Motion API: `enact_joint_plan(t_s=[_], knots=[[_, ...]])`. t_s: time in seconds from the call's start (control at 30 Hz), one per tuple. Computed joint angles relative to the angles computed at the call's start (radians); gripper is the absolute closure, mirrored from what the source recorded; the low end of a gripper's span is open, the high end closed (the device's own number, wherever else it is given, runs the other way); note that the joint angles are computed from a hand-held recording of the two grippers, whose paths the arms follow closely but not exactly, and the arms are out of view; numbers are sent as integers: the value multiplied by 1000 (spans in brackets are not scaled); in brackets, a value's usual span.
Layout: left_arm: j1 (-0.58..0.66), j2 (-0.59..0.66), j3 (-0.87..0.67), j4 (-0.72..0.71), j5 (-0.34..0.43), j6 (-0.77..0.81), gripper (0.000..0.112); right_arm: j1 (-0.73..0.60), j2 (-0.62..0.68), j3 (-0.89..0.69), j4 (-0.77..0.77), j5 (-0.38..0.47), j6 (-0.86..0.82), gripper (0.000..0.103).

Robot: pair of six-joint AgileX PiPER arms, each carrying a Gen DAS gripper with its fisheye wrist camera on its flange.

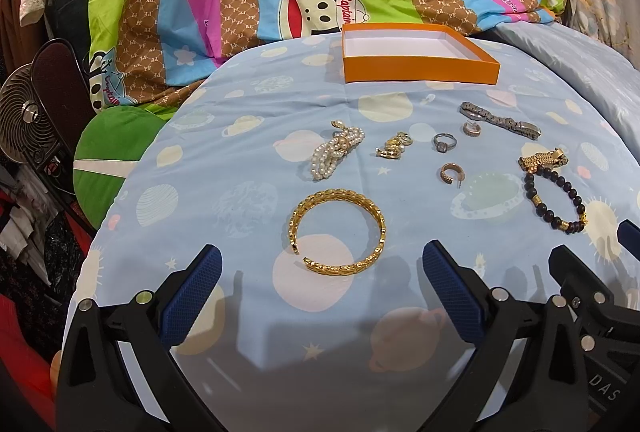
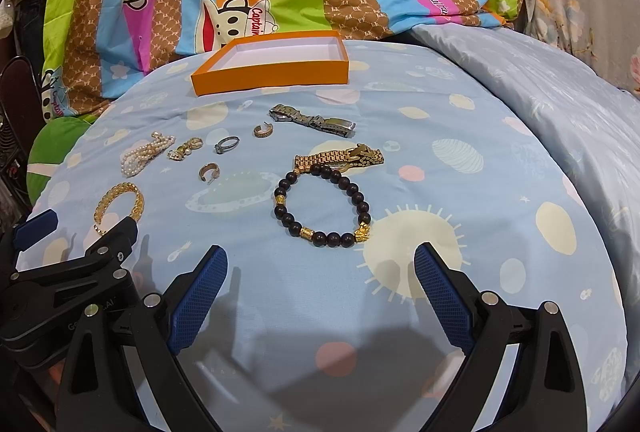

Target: Organize jewelry

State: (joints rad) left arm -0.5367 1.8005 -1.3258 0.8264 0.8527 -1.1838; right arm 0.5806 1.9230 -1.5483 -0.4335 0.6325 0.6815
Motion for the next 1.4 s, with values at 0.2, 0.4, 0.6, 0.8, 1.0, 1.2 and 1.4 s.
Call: enact_joint_plan(t_s=[0.2, 0.4, 0.6, 0.8, 1.0, 1.2, 1.4], knots=[[0, 0, -1, -2, 1, 2, 14, 0, 1, -1, 2, 1, -3, 10], [0, 1, -1, -1, 1, 1, 14, -1, 0, -2, 5, 2, -5, 10], [0, 2, -3, -2, 2, 2, 14, -1, 0, -4, 7, 4, -7, 10], [1, 2, -2, -3, 1, 3, 14, -1, -1, -5, 9, 7, -8, 10], [0, 0, -2, -6, 0, 2, 14, -7, -6, 5, 17, -1, -11, 10], [79, -79, 102, -141, -110, 29, 14, -28, -36, 44, 60, -28, -22, 10], [122, -178, 239, -149, -185, -13, 14, -70, -44, 49, 129, -19, -66, 10]])
